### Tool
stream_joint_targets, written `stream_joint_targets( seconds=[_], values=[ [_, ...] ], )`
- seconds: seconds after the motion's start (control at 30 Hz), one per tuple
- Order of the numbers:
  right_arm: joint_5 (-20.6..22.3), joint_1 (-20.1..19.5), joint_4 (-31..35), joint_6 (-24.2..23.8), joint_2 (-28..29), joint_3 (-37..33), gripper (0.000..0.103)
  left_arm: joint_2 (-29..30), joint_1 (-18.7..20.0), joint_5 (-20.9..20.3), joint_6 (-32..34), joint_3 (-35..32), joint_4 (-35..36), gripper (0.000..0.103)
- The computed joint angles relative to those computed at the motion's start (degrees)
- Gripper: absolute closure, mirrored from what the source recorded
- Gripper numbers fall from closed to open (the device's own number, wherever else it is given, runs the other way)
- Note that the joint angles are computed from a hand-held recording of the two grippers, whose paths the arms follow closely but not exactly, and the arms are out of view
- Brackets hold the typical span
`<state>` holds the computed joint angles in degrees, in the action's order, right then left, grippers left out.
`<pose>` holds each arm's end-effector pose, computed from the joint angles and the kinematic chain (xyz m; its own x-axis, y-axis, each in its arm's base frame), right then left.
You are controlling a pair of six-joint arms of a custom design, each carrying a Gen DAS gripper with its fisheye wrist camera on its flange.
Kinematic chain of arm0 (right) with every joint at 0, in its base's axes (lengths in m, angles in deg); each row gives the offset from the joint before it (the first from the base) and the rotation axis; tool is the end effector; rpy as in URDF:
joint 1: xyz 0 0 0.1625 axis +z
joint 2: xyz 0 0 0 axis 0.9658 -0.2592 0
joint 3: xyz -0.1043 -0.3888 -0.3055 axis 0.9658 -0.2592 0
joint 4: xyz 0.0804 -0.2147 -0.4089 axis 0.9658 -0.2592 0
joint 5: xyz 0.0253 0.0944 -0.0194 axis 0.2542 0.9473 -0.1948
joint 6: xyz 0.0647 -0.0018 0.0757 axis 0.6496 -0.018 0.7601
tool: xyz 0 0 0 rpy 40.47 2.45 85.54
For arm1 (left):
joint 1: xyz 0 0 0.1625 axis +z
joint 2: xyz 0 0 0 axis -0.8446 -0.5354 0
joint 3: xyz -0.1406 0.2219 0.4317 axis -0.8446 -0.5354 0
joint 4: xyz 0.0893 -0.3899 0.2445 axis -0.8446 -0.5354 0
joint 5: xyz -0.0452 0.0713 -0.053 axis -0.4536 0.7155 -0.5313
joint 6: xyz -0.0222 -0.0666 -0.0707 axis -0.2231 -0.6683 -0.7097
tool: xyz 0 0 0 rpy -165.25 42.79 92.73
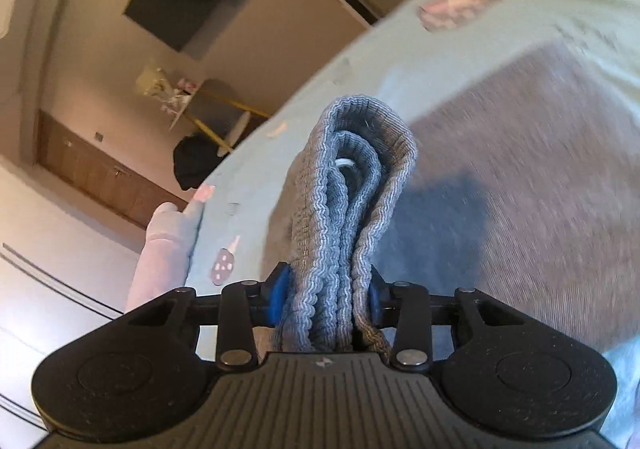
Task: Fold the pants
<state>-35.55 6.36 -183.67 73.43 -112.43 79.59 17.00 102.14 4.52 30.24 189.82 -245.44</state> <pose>0.0405 -0.6615 0.4157 -0.9975 0.0699 -0.0054 0.0509 0.6691 -0.7414 -0.3714 -0.6373 0.0431 -0.8979 0.0371 -0.4387 0.2479 0.8661 -0.4341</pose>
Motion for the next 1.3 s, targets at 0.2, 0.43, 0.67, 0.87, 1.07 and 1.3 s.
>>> stream_joint_targets(
  seconds=[0.2, 0.43, 0.67, 0.87, 1.07, 1.3],
  values=[
    [0.93, 0.36, -0.38, -0.60, -2.33, 0.73, 0.066, 1.01, -0.05, 0.27, -2.09, -1.31, 1.09, 0.017],
    [1.54, -0.05, -1.89, -0.44, -4.14, 1.58, 0.066, 2.09, -0.14, 0.93, -4.05, -2.41, 0.94, 0.020],
    [1.35, -1.11, -2.11, -0.78, -5.29, 1.47, 0.066, 2.67, 0.04, 0.77, -4.18, -3.60, 2.66, 0.027],
    [1.18, -2.05, -2.56, -0.66, -6.03, 1.76, 0.066, 3.17, -0.11, 1.31, -4.63, -4.32, 3.75, 0.027],
    [1.01, -2.32, -3.08, -1.72, -6.28, 1.84, 0.066, 3.34, -0.07, 0.99, -4.35, -4.53, 3.06, 0.027],
    [0.98, -3.14, -3.68, -2.47, -6.95, 2.18, 0.066, 3.31, 0.11, -0.67, -2.44, -3.98, 0.31, 0.027]
  ],
)
